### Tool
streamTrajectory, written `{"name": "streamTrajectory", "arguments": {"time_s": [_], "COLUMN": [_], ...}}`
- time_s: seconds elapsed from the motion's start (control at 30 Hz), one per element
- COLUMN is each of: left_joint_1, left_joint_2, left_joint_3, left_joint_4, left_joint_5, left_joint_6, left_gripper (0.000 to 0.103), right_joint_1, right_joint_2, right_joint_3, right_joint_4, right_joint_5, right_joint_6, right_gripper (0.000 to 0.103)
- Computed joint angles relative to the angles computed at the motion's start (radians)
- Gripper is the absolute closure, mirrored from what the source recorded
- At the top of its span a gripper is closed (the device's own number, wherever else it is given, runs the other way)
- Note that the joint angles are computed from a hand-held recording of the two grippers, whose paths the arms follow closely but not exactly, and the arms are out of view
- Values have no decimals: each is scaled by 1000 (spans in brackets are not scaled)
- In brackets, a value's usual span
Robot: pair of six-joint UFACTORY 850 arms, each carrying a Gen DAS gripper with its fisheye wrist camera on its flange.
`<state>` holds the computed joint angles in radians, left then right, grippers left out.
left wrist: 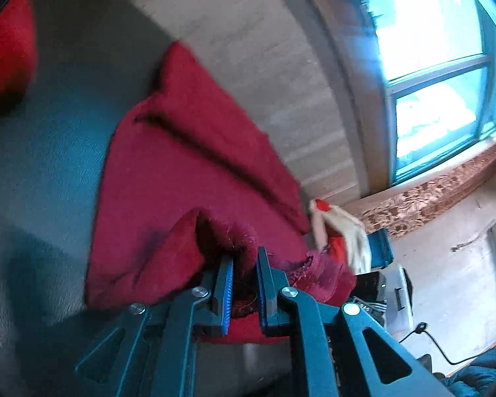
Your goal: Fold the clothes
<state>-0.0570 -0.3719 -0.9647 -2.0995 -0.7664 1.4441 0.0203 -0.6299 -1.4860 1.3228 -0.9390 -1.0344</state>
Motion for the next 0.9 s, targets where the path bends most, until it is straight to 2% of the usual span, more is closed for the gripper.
{"name": "streamTrajectory", "arguments": {"time_s": [0.1,0.3,0.5,0.57,0.67,0.73,0.8,0.9], "left_joint_1": [8,18,34,36,35,31,25,19], "left_joint_2": [1,-36,-122,-176,-286,-344,-356,-337], "left_joint_3": [-24,-118,-249,-320,-452,-517,-512,-447], "left_joint_4": [-40,-83,-127,-101,32,152,179,101], "left_joint_5": [-37,-25,-27,20,97,153,170,156], "left_joint_6": [36,58,46,9,-152,-290,-324,-251], "left_gripper": [92,92,92,92,92,93,95,96], "right_joint_1": [8,16,19,27,34,39,37,31], "right_joint_2": [-3,-26,-124,-197,-327,-391,-399,-337], "right_joint_3": [-31,-136,-326,-433,-601,-667,-643,-517], "right_joint_4": [36,82,113,71,-40,-116,-84,23], "right_joint_5": [5,21,38,54,67,66,66,77], "right_joint_6": [-27,-48,27,122,321,440,444,325], "right_gripper": [89,90,90,89,89,90,94,94]}}
